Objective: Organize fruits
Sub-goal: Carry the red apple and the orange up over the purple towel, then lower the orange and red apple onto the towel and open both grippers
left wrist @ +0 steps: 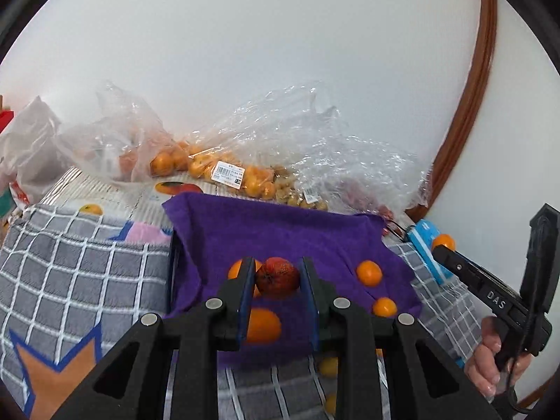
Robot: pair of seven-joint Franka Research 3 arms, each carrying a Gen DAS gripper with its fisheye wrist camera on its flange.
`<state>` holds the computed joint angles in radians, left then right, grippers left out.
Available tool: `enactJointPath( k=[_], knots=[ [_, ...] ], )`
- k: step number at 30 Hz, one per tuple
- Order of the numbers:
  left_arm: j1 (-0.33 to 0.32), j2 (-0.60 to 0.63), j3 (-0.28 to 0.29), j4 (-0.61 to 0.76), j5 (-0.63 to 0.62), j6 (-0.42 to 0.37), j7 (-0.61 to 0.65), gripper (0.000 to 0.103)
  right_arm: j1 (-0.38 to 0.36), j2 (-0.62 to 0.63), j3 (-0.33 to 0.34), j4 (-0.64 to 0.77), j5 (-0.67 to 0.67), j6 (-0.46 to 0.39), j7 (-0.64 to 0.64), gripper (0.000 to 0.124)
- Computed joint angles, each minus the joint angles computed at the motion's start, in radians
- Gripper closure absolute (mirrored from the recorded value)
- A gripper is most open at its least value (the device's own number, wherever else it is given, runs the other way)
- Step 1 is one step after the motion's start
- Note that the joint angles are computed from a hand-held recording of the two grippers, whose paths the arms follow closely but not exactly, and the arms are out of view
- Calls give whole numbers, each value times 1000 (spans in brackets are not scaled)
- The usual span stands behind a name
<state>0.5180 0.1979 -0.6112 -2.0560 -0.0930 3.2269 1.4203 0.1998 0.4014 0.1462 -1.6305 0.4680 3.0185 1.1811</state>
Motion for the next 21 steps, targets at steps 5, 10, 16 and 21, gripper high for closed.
enactJointPath(
  k=[5,10,16,21],
  knots=[
    [4,98,-12,72,2,-13,-2,78,-12,65,3,50,3,-25,40,87],
    [-40,121,48,63,64,35,-54,78,5,93,-28,72,-22,-54,69,87],
    [52,162,-38,72,142,35,-118,78,14,115,-33,87,-51,-86,56,87],
    [-3,166,18,87,197,-3,-163,78,14,140,-31,118,-64,-146,56,87]
  ],
)
